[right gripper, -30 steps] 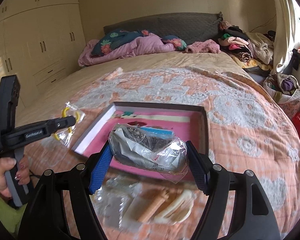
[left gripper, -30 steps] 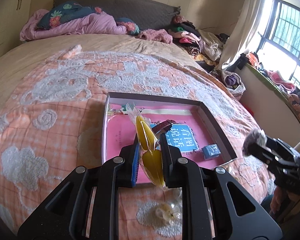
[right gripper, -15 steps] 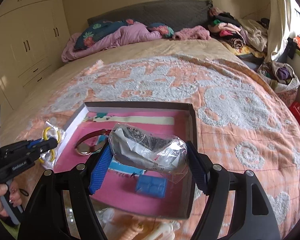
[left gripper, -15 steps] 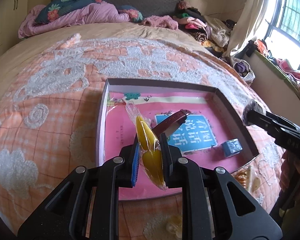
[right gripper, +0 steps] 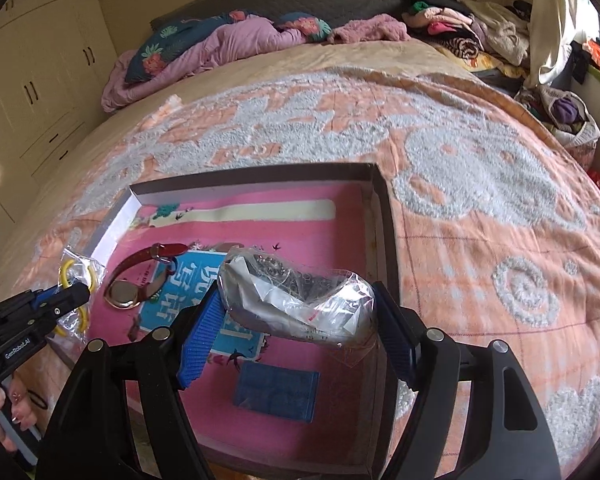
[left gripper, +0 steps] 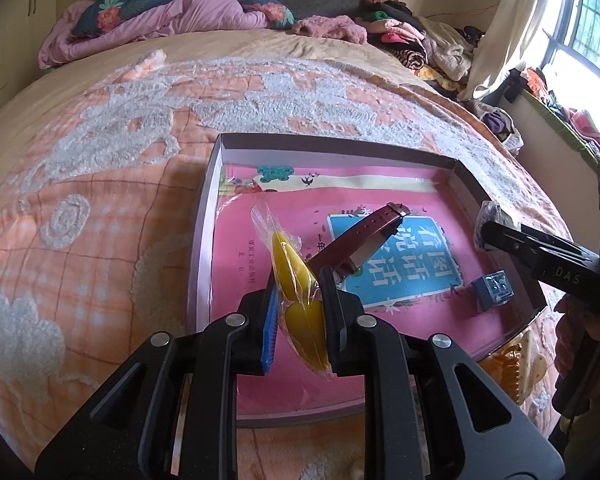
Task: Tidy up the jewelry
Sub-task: 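Place the yellow hair ties and foil packet into the pink box, releasing both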
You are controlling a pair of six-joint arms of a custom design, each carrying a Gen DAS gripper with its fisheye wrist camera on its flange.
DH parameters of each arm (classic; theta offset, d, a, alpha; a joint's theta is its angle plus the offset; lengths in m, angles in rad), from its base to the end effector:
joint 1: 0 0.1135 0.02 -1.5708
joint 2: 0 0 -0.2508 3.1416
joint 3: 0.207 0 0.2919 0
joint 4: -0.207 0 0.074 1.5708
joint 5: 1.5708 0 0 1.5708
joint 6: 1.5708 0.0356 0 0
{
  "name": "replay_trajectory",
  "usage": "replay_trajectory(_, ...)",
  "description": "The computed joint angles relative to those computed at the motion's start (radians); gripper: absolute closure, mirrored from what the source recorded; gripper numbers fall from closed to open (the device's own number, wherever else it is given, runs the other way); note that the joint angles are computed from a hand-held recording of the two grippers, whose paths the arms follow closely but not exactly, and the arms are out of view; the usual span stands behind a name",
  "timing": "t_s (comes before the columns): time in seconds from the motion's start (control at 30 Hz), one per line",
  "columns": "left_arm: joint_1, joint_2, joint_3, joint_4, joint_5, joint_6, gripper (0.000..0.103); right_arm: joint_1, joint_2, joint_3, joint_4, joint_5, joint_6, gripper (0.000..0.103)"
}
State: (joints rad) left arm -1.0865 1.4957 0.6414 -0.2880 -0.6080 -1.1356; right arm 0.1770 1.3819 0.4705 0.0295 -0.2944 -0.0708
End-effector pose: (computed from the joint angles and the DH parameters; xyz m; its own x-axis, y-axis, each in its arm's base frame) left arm 0.1469 -0.2356 0.0937 -0.7370 -0.1976 -0.6463 -0.1243 0.9796 -0.1577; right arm 0.2581 0.0567 0.0874 -0.7332 -0.1999 -0.6499 -0.4029 0.8977 0.1785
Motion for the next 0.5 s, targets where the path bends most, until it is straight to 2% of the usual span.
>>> replay_trajectory(0.1, 0.003, 0.001, -0.002, 0.004, 0.003, 0.003, 0.091, -0.001, 0.006, 0.005, -0.017, 0.0, 0.003, 0.03)
replay_trajectory(0.17, 0.002, 0.005, 0.0, 0.005, 0.004, 0.0, 0.091, -0.011, -0.006, -0.005, -0.011, -0.012, 0.009, 0.026)
replay_trajectory(0.23, 0.002, 0.007, 0.001, 0.008, 0.004, 0.0, 0.091, -0.018, -0.038, -0.025, -0.004, -0.019, 0.011, 0.016)
replay_trajectory(0.33, 0.003, 0.011, 0.005, 0.003, 0.005, -0.001, 0.09, -0.043, -0.119, -0.054, -0.026, -0.044, 0.016, 0.014)
replay_trajectory(0.4, 0.001, 0.014, 0.008, -0.002, 0.004, -0.004, 0.085, -0.065, -0.17, -0.067, -0.055, -0.069, 0.019, 0.014)
replay_trajectory(0.5, -0.006, 0.007, 0.01, -0.023, -0.01, -0.022, 0.064, -0.109, -0.27, -0.091, -0.109, -0.107, 0.02, 0.012)
